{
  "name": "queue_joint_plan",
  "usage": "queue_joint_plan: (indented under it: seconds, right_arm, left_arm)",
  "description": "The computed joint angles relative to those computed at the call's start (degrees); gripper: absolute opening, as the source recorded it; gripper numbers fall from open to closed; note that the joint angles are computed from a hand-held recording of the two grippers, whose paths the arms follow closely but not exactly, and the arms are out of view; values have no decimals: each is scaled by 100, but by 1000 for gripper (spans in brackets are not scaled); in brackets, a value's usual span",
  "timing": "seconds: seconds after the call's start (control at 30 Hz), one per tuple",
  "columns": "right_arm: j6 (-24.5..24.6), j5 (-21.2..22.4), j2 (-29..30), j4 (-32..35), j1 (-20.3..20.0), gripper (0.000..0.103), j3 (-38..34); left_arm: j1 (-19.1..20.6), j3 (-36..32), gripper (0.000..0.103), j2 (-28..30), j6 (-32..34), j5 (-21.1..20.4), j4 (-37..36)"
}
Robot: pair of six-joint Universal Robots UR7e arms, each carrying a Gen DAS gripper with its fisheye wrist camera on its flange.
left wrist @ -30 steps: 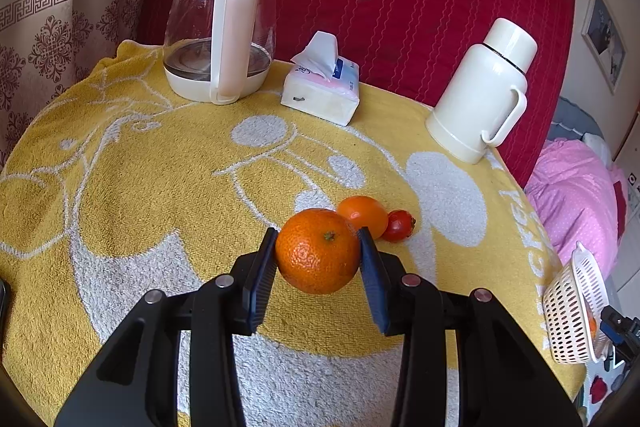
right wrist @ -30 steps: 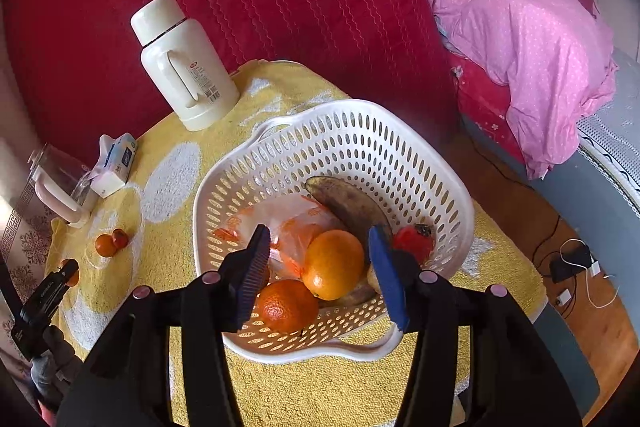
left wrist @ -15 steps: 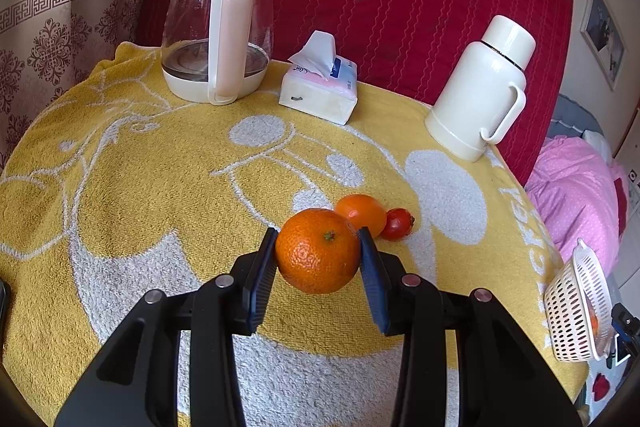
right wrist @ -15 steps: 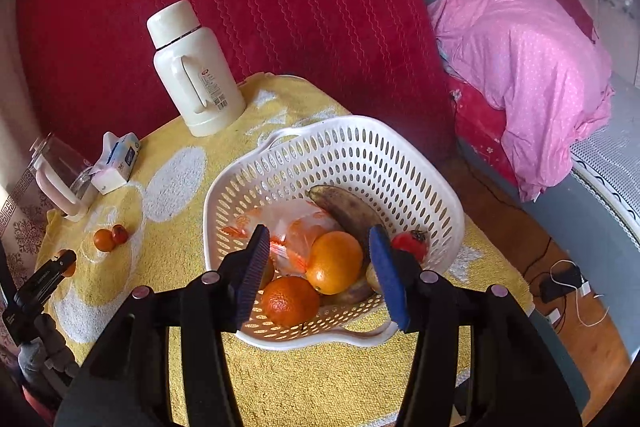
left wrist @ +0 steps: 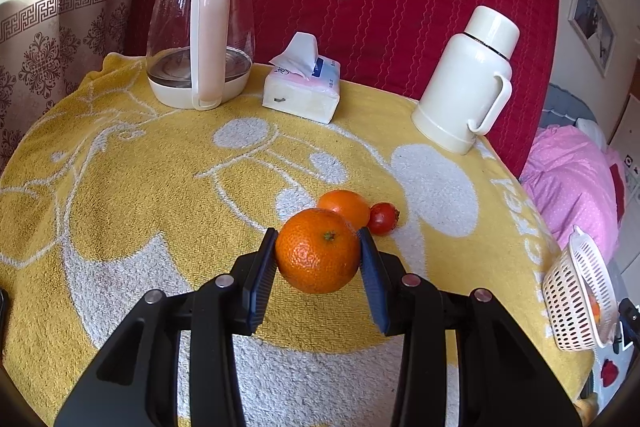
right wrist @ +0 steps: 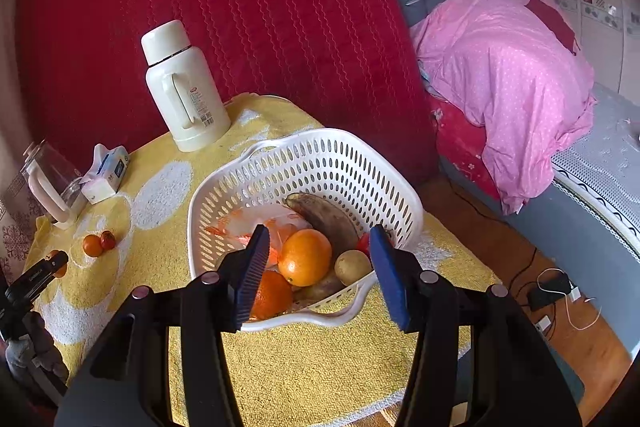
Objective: Organize fruits
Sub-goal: 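Carry the orange into the white basket and open the left gripper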
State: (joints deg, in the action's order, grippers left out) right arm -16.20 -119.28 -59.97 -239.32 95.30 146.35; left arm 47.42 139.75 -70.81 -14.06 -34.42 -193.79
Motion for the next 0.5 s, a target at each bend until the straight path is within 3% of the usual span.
queue_joint_plan:
  seconds: [0.5]
  right_arm:
    - [-6,680,-197,-327,-494,54,486]
  left_arm:
    - [-404,396,40,211,-59,328,-29]
